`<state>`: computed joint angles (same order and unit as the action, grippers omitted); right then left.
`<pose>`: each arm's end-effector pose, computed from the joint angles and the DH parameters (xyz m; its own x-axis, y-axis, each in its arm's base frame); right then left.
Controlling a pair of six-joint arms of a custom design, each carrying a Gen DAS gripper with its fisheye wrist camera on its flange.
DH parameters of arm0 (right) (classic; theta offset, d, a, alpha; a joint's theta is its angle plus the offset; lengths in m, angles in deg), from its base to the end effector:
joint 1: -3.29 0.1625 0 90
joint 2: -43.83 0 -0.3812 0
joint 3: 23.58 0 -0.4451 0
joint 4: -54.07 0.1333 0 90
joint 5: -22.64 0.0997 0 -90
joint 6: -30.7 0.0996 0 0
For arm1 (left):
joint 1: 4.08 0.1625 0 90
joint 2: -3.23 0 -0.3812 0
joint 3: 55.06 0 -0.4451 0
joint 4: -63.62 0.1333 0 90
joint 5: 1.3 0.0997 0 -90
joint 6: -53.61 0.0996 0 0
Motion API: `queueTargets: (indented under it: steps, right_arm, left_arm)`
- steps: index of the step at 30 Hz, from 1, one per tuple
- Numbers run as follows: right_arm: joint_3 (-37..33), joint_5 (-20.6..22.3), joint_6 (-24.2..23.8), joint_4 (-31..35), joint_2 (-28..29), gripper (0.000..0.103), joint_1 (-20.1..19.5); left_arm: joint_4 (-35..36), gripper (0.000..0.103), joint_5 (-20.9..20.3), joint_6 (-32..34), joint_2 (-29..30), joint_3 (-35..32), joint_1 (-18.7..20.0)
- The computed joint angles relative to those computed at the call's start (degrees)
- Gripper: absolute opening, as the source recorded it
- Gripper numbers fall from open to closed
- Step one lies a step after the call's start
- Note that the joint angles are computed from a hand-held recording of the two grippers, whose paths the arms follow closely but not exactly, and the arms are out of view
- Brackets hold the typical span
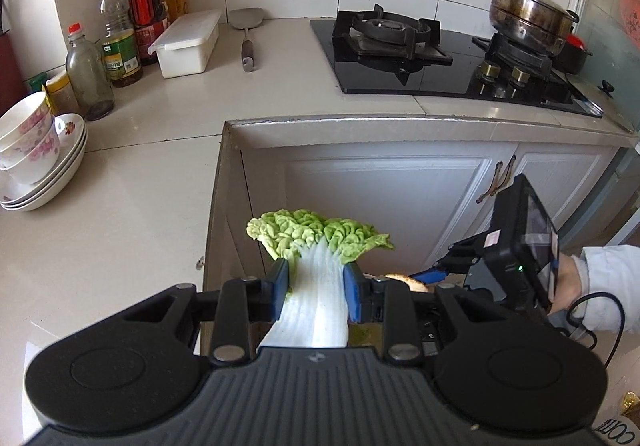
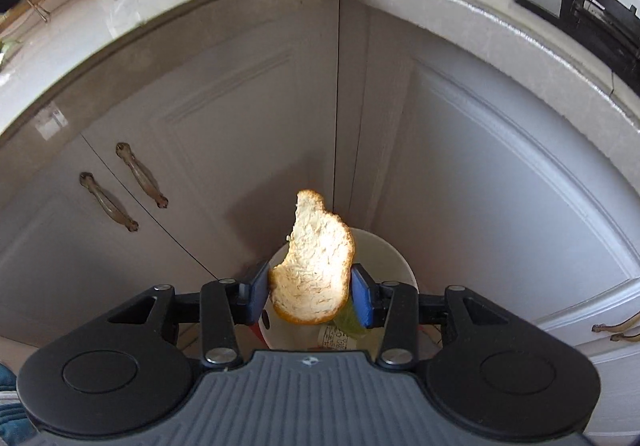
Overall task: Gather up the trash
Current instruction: 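Carry the napa cabbage leaf and orange peel over the bin and open both grippers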
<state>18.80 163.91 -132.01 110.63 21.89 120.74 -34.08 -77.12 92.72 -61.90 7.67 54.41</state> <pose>0.3663 -0.5845 0.0663 -0.7409 0.1303 0.6589 -0.2398 0.8650 -0.4407 -0.2419 -0.6964 0.4494 -0.3342 0.8942 -0.2978 0.9348 0.3547 0.0161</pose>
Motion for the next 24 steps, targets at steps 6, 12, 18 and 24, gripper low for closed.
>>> queueTargets:
  steps: [6, 12, 18, 24]
  right_arm:
    - [3.9, -3.2, -2.3, -5.0, -0.7, 0.083, -2.5]
    - [8.9, -3.8, -1.9, -10.1, -3.9, 0.101, -2.4]
    - [13.8, 0.3, -0.4, -13.3, -6.4, 0.103, -1.2]
    - [17.3, 5.0, 2.2, -14.2, -7.7, 0.103, 0.3]
  left_arm:
    - [-1.3, 0.028, 1.4, -0.5, 0.7, 1.8, -0.7]
    - [-2.5, 0.028, 1.4, -0.3, 1.5, 4.0, -1.0]
    - [-4.1, 0.028, 0.8, -0.9, 2.2, 7.5, -1.0]
    - [-5.8, 0.028, 1.1, -2.4, 2.7, 12.8, -0.7]
